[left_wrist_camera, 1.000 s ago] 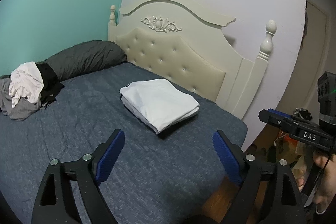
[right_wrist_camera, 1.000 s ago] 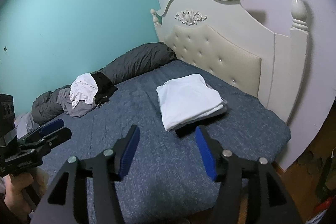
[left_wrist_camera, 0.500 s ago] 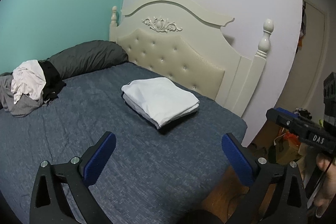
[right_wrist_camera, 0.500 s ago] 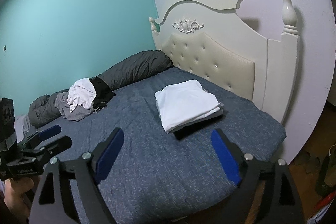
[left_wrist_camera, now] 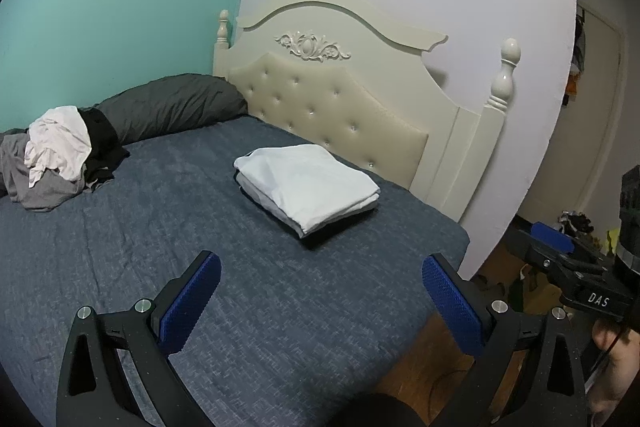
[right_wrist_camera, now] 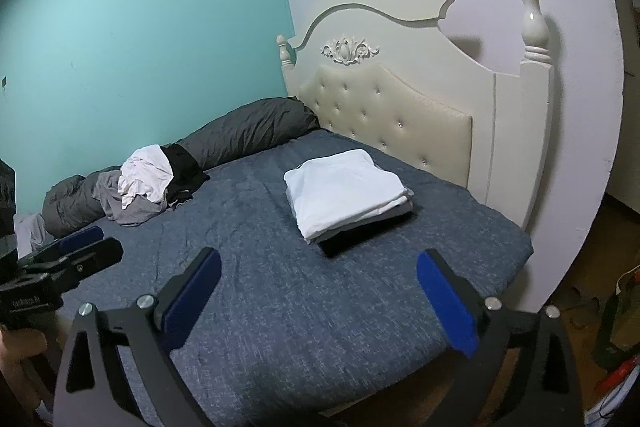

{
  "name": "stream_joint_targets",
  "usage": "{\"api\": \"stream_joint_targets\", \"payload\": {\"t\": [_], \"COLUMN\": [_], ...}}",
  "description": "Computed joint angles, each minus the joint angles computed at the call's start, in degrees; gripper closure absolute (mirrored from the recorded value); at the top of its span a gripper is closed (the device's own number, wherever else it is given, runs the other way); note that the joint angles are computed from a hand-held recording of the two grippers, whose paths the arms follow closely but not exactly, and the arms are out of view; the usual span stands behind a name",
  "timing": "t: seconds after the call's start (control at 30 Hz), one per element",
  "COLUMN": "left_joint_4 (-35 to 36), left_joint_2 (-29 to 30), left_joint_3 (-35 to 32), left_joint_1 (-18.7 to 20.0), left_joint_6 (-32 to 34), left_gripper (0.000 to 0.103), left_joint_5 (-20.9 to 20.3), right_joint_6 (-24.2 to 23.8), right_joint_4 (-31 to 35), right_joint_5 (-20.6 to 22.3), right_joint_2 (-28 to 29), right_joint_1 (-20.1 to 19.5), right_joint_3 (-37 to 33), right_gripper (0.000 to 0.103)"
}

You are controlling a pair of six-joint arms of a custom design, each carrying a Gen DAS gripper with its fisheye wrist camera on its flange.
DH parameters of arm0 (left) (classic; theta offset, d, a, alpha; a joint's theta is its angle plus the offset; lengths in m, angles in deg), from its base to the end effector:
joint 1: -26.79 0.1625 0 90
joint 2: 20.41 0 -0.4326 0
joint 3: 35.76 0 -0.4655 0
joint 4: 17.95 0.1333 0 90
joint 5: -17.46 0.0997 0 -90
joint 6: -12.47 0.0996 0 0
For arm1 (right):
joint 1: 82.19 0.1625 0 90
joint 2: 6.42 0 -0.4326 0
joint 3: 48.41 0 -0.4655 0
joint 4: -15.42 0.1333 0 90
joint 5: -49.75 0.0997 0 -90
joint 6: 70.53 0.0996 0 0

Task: Fold clothes

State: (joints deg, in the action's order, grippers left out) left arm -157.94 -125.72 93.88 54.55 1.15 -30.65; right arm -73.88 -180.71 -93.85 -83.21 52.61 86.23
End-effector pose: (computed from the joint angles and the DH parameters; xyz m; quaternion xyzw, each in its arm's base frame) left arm -0.2891 -0.3780 0.3643 0.3198 0.8563 -0.3748 0.1550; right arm 0.3597 -0.2869 0.2246 0.1639 -0.8189 0.4870 0.2556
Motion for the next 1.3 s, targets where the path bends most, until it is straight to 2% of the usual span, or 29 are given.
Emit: {"api": "stream_joint_targets", "payload": {"t": [0.53,0.73,1.3], "left_joint_4": [0.7,1.0,3.3], "left_joint_2": [-1.9,-2.3,-2.8], "left_joint_3": [1.5,1.8,1.8], "left_joint_1": [-0.7,-1.2,-2.2], "left_joint_6": [-1.5,-2.4,-3.8], "left_gripper": [0.000,0.000,0.000], "left_joint_5": [-1.1,0.5,1.9], "right_joint_6": [0.6,1.1,2.0], "right_joint_4": [-2.2,-1.9,-0.8], "right_joint_5": [-1.1,-0.9,-1.4], "right_joint_2": [0.3,0.2,0.3], "right_joint_1": [1.1,1.0,1.6], "right_joint_3": [1.5,1.5,1.4], "right_gripper": [0.003,0.003,0.001]}}
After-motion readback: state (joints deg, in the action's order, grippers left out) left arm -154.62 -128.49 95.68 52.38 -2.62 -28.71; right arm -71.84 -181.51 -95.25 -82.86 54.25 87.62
